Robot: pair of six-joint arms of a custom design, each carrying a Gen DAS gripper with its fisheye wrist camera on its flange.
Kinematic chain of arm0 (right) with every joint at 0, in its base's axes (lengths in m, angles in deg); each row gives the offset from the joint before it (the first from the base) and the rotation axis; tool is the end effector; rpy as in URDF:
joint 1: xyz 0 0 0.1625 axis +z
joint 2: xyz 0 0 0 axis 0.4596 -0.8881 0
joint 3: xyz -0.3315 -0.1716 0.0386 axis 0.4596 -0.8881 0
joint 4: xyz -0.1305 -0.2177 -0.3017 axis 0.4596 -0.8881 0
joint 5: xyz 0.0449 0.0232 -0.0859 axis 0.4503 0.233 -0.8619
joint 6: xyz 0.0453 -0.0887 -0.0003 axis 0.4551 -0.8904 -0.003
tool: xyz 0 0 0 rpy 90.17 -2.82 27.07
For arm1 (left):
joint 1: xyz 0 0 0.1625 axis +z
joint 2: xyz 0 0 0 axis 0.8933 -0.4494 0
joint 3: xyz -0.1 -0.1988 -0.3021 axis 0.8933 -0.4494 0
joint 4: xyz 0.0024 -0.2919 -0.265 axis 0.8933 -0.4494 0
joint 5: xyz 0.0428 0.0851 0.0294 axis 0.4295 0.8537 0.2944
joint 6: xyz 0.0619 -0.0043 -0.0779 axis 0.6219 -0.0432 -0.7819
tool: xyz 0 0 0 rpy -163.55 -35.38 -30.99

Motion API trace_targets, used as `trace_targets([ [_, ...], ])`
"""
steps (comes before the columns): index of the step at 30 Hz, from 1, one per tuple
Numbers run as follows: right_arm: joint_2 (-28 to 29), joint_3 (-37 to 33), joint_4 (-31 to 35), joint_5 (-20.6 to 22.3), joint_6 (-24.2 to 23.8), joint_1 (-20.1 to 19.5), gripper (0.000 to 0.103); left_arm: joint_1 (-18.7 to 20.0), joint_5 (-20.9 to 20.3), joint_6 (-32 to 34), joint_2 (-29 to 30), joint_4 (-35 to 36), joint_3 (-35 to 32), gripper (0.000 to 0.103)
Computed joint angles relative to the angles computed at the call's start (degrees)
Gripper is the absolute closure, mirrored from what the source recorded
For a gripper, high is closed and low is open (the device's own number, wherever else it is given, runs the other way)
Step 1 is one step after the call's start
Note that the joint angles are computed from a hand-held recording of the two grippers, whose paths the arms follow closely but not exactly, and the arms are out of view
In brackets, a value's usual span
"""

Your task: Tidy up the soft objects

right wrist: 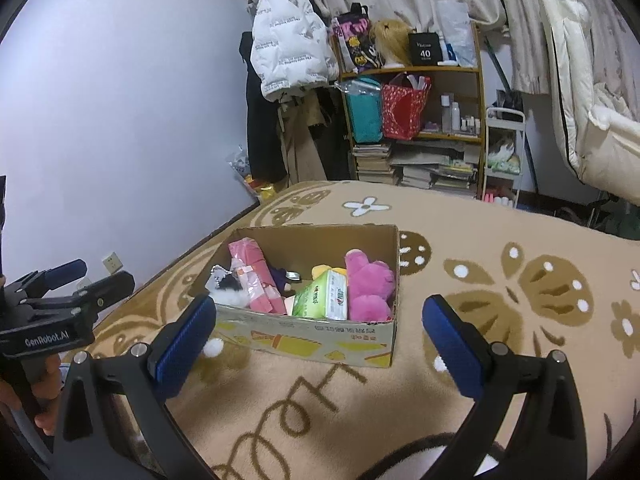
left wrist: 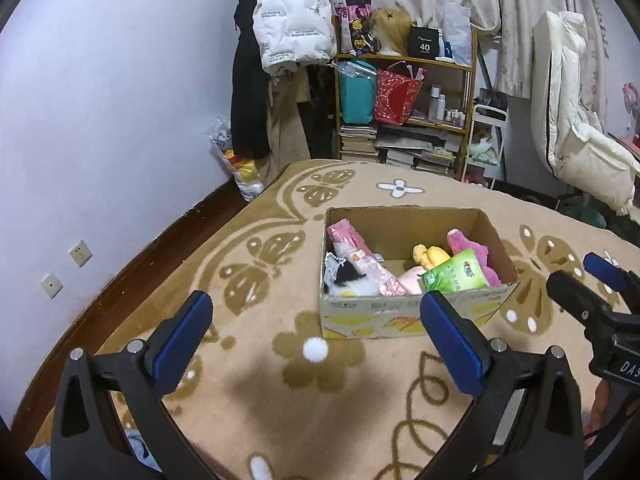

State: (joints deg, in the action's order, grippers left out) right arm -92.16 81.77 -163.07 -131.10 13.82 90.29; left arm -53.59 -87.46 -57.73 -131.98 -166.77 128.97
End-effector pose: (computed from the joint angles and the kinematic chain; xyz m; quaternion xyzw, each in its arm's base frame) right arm 0.2158 -0.2645 0.3104 0.1517 -0.8396 0.4527 0.2591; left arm -0.3703 -0.2838 0.1856 0.2319 0.8278 -0.3814 0.3399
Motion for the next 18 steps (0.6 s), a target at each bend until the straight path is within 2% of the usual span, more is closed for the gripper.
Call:
trace_targets([
  [2,0.5,0.1,-0.7,-1.3,0.2,1.0,0.0,-0.4,-0.4,-0.6,-0.1,1.2,-0.1,0.0],
  [6,0.3,0.7,-0.8,-1.0,1.1,1.3,0.0,-1.5,0.1,-1.3,0.3,3.3,-0.3,0.0],
  [11,0.5,1.4,-1.3,-1.2,0.8,1.7,0.0,-1.9,-0.3,-0.3,0.9,2.8,-0.3,0.0],
  [18,0.3,1.7,-0.2,-1.3,1.7,1.0,0.0,-0.8,-1.6,1.0,2.4,2.3,-0.6,0.0],
])
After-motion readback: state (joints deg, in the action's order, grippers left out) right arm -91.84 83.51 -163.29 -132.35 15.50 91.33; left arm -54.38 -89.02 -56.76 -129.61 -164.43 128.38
